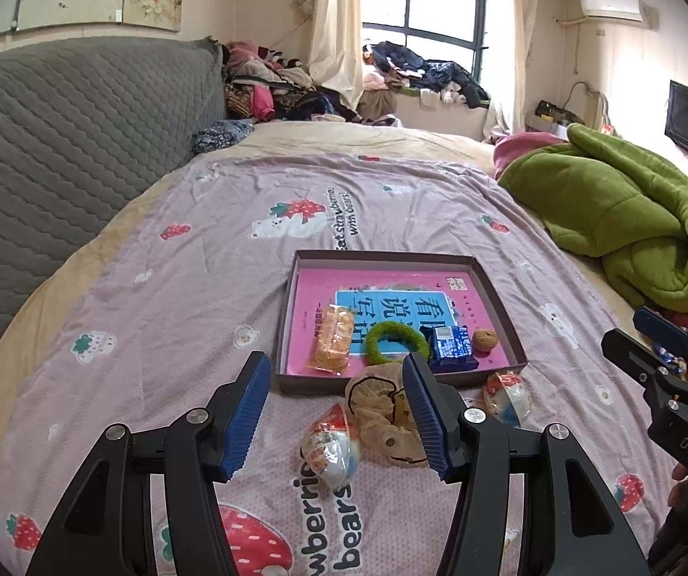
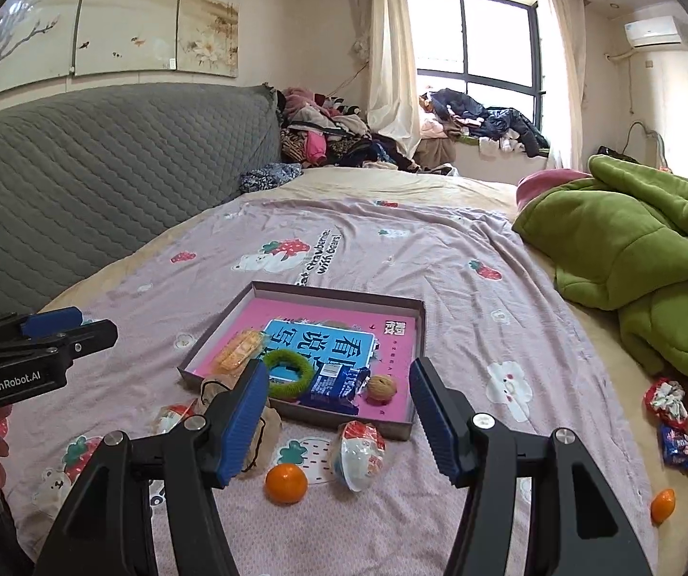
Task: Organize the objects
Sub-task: 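Withdraw both open tools from the tray back toward the scattered items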
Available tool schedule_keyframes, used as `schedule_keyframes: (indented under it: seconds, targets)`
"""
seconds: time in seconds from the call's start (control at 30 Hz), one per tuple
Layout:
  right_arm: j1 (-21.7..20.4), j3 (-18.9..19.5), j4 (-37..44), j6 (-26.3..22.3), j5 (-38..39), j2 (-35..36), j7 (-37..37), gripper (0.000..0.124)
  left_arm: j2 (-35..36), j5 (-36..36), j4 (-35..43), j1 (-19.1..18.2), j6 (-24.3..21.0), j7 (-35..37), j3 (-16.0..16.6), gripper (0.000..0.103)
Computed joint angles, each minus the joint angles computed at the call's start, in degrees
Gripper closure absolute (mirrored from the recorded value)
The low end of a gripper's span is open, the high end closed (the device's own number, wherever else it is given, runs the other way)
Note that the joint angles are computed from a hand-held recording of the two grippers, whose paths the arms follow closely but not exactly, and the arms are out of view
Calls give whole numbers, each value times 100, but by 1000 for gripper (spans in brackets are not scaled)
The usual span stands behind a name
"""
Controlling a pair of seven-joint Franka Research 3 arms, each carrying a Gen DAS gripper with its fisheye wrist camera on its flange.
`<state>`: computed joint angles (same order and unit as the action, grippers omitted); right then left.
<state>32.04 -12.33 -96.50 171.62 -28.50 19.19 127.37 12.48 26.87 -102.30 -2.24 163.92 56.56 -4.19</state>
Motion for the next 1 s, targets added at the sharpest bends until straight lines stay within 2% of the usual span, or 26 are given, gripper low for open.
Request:
schedule_keyframes:
  seconds: [0.13, 0.23, 0.47, 0.67, 0.83, 1.0]
  targets:
    - [162, -178, -163, 48, -268, -139, 294, 63, -118, 217, -140, -45, 63, -173, 54, 44]
    - [141, -160, -275, 94, -412, -234, 424, 63, -180, 295, -223, -47, 99, -231, 51, 44]
    - [72, -60, -429, 126, -750, -371, 652, 63, -269, 330, -353, -33, 157, -258, 12, 44]
    - [-31, 90, -580, 181, -830, -477, 699, 63, -366, 411, -494, -24, 189, -350, 21, 44]
    - [-113, 233, -624, 144, -785, -500, 628, 63, -431, 211, -667, 43, 246, -280, -39, 44]
    - [-102, 247, -674, 142, -836, -522, 697, 63, -458, 223, -768, 47, 268, -293, -43, 44]
